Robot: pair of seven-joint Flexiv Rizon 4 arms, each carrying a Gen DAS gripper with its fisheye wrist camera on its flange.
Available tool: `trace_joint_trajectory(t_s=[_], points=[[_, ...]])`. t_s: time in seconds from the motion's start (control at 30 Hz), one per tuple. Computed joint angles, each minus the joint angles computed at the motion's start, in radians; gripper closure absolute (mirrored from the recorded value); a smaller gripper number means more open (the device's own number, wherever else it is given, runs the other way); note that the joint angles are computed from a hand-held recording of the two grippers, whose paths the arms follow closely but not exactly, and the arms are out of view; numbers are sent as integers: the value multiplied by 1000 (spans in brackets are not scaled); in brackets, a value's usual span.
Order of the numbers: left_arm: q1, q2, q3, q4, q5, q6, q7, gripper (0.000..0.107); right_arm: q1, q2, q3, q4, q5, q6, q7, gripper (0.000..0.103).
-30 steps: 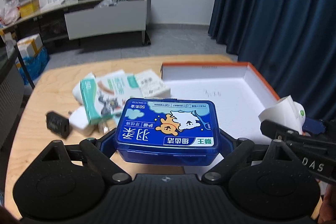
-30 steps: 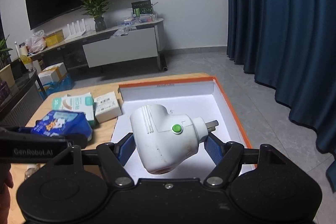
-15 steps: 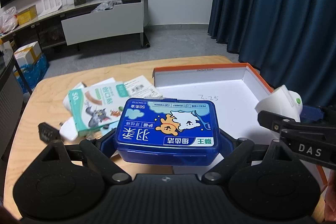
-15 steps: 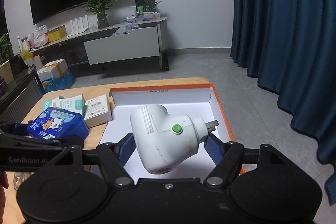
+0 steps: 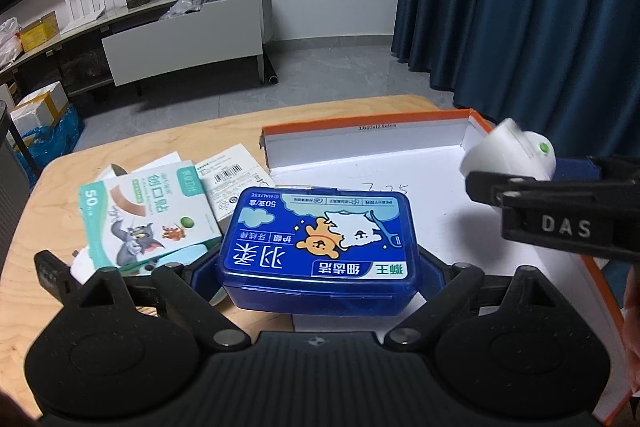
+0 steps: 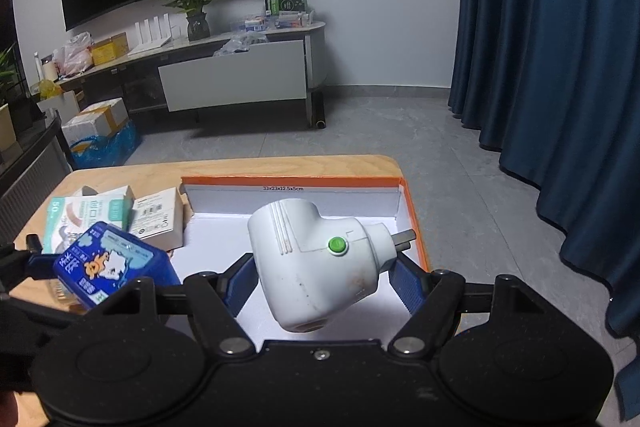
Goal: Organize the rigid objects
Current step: 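Lift and carry blue box and white heater over the orange-rimmed tray, then lower both items into the tray and open both tools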
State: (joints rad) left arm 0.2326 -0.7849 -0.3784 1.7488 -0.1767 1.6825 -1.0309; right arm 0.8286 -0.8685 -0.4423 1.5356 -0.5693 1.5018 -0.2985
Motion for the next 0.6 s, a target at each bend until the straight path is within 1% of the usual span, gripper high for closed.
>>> trace_joint_trajectory(t_s=[0.07,0.13,0.3,0.37,0.43,0.5,0.53,0.57,0.6], points=[[-18,-10,14,-19,-8,-14,-5,12,-38,-16,48,-42,-3,-28,-35,17],[-32,-17,21,-31,-11,-22,-3,12,-63,-33,76,-78,-7,-50,-54,17],[-68,-39,34,-64,-16,-30,5,12,-85,-67,88,-133,-18,-69,-55,16],[-77,-50,32,-80,-20,-32,6,12,-75,-74,64,-135,-23,-56,-33,15],[-66,-63,1,-93,-24,-39,14,12,-73,-73,53,-128,-17,-40,-12,13],[-52,-64,-30,-101,-36,-74,22,12,-28,-70,-26,-92,-13,8,38,12],[-47,-63,-41,-97,-43,-76,24,11,-3,-68,-66,-78,-13,17,51,12],[-39,-59,-54,-89,-46,-75,30,6,17,-65,-96,-62,-9,32,60,11],[-19,-56,-80,-76,-45,-71,43,4,28,-61,-109,-49,-1,48,62,11]])
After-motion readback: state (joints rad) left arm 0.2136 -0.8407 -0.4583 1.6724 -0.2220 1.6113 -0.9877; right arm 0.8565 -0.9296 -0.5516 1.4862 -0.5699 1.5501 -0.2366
